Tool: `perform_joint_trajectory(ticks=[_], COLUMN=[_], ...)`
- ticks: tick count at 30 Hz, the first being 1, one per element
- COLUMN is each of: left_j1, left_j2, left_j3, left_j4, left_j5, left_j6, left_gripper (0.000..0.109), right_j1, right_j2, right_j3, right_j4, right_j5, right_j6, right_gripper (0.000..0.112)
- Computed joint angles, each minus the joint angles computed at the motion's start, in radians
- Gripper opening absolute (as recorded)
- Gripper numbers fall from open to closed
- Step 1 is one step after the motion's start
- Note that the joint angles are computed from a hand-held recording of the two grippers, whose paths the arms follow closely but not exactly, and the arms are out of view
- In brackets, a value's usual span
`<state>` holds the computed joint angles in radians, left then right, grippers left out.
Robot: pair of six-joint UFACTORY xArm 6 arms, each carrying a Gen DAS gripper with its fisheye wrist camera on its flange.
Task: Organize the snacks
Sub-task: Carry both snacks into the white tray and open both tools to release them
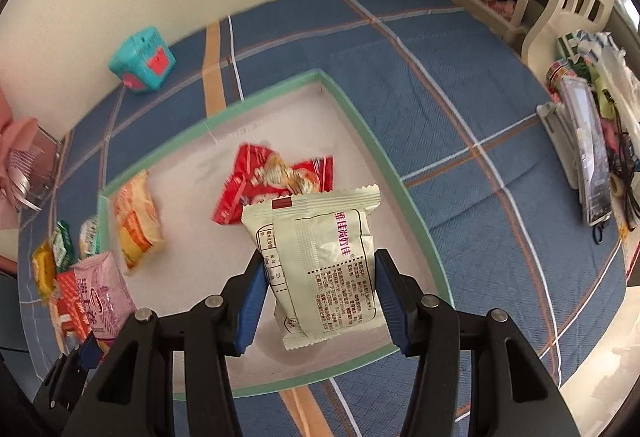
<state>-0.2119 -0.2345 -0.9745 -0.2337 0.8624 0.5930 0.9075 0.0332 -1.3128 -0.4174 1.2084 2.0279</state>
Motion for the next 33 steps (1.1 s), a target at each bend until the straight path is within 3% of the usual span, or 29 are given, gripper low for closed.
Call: perform_joint_trajectory(ticks=[8,21,33], left_j1=[-0.014,-0.024,-0.022], left_j2=[0.030,0.058,0.053], left_j3=[0.014,0.016,0.000], left_j4=[0.036,0.045,0.025], left_j5=[-0.018,-0.034,-0.005], left_j6=[-0.036,-0.047,-0.028], left_gripper=[0.040,0.042,0.058], right_j1=[-0.031,-0.047,-0.059], right_j2=[0.021,0.051,0.058], right_j3=[0.037,0.038,0.033], right_j4=[0.068,0.114,0.147], right_j5=[-0.087,-0.119,-0.122], right_j6=[-0.048,-0.089,-0.130], right_gripper=[0.054,0.055,0.062])
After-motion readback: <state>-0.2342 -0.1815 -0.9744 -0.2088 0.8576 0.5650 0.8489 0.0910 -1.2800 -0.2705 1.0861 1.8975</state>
